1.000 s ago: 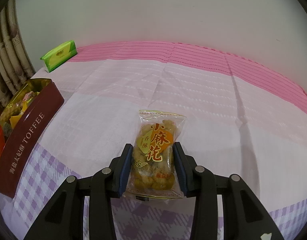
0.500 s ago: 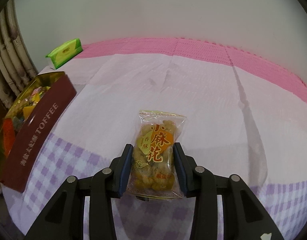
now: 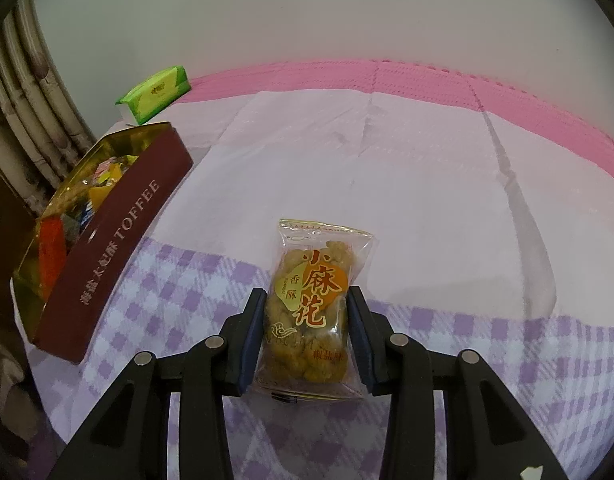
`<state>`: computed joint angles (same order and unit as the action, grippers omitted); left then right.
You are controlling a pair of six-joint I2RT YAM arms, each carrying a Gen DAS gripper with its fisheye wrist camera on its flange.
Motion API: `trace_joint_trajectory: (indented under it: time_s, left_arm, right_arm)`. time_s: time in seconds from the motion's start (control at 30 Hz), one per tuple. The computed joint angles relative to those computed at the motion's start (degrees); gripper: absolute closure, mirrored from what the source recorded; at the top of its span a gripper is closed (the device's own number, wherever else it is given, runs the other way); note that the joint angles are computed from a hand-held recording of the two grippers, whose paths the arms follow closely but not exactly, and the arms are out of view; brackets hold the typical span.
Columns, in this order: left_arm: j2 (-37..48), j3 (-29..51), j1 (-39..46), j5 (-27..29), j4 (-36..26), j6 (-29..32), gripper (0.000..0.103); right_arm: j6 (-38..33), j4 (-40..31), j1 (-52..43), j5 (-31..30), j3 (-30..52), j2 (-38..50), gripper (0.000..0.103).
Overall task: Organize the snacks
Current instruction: 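Carry the second brittle pack with the right gripper over the gold tray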
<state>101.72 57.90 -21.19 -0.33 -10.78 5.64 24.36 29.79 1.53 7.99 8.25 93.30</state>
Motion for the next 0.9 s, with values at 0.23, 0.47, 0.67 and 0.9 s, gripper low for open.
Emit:
trace_joint_trajectory:
  time_s: [0.23, 0.47, 0.67, 0.9]
  left_arm:
    - [-1.2, -1.5, -0.1, -0.1, 1.8, -0.1, 0.004]
    - [-1.0, -1.9, -0.1, 0.7, 2.9, 0.4, 0.004]
    - [0.6, -0.5, 1.2, 3.1, 2.1, -1.2, 0.004]
    - [1.1, -0.7, 2.6, 4.5, 3.9, -2.5, 0.004]
  right_arm:
    - [1.8, -1.5, 1.0, -1.9, -1.0, -2.3, 0.066]
    - [3.9, -5.5, 2.9, -3.0, -1.0, -6.7, 0.066]
    - [5.4, -11.9, 6.8, -1.6, 0.7, -13.0, 0.066]
    - [5.7, -17.3, 11.0, 0.0, 5.2, -16.3, 0.066]
